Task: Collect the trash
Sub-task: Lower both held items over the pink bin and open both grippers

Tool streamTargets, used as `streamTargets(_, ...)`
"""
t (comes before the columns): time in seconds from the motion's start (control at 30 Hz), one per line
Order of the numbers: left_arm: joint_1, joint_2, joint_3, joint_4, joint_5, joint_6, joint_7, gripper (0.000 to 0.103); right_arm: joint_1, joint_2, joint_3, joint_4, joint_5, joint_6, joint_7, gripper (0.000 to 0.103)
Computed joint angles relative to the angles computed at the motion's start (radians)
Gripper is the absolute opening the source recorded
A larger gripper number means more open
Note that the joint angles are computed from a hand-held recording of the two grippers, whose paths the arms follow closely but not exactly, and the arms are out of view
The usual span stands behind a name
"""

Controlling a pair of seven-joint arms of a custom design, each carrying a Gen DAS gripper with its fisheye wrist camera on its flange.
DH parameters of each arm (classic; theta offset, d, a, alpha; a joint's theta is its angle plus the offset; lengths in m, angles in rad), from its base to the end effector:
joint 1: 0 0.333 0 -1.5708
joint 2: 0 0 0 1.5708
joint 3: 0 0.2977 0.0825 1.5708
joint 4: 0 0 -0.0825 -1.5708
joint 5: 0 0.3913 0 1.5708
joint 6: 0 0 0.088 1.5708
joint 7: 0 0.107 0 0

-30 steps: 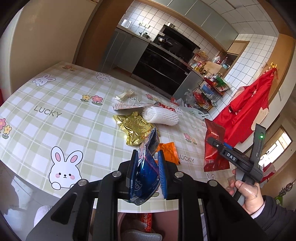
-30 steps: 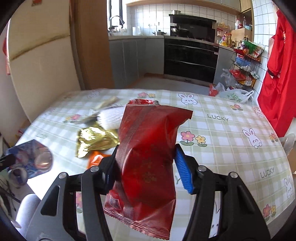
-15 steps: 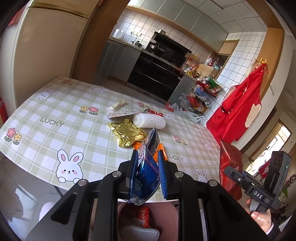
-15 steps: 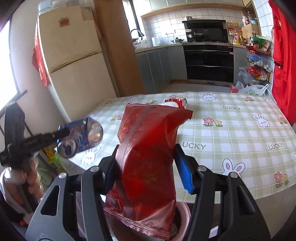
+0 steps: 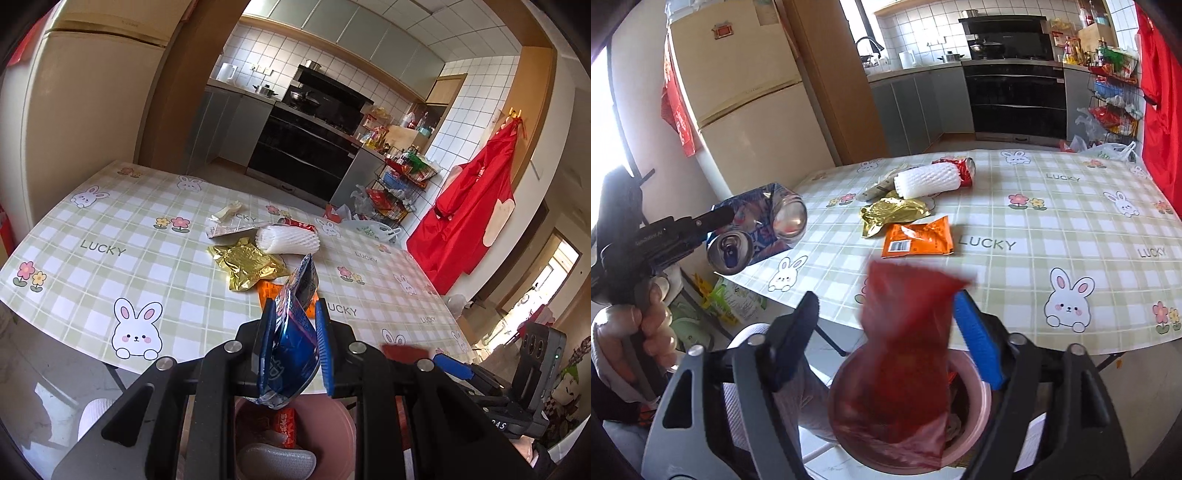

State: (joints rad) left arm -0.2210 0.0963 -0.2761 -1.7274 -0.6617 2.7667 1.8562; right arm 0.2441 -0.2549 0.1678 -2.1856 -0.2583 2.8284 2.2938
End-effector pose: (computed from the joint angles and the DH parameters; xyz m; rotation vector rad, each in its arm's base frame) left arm 0.5834 -0.2777 0.6046 -1.5814 2.0722 -1.4826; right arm 0.4857 0.2345 0.5792 -1.5392 1.6810 -0.5034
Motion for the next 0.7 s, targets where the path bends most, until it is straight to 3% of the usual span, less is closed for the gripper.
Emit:
streamTargets(0.2,0.002,0.009,-0.007,0.007,-0.023,-0.027,0.023,0.021,-0.068,-0.012,0.051,0.009,-0.132,-0.011,0.153,0.095)
streamTargets(0.43,-0.001,0.014,-0.019,0.014,-0.090,-0.111,0.106,0.021,-0.181,-0.064,0.134,0.013,-0.453,-0.109,0.510,0.097)
streamTargets(0.57,-0.011,0.023,-0.020,0.022,-0.097,-0.158,0.120,0.021,-0.184,-0.088,0.131,0.005,-0.561,-0.157,0.632,0.097)
streamTargets(0.7,-0.021,0.035,-0.022,0.027,-0.077,-0.189,0.112,0.021,-0.160,-0.096,0.096,-0.014,-0.561,-0.167,0.663,0.097)
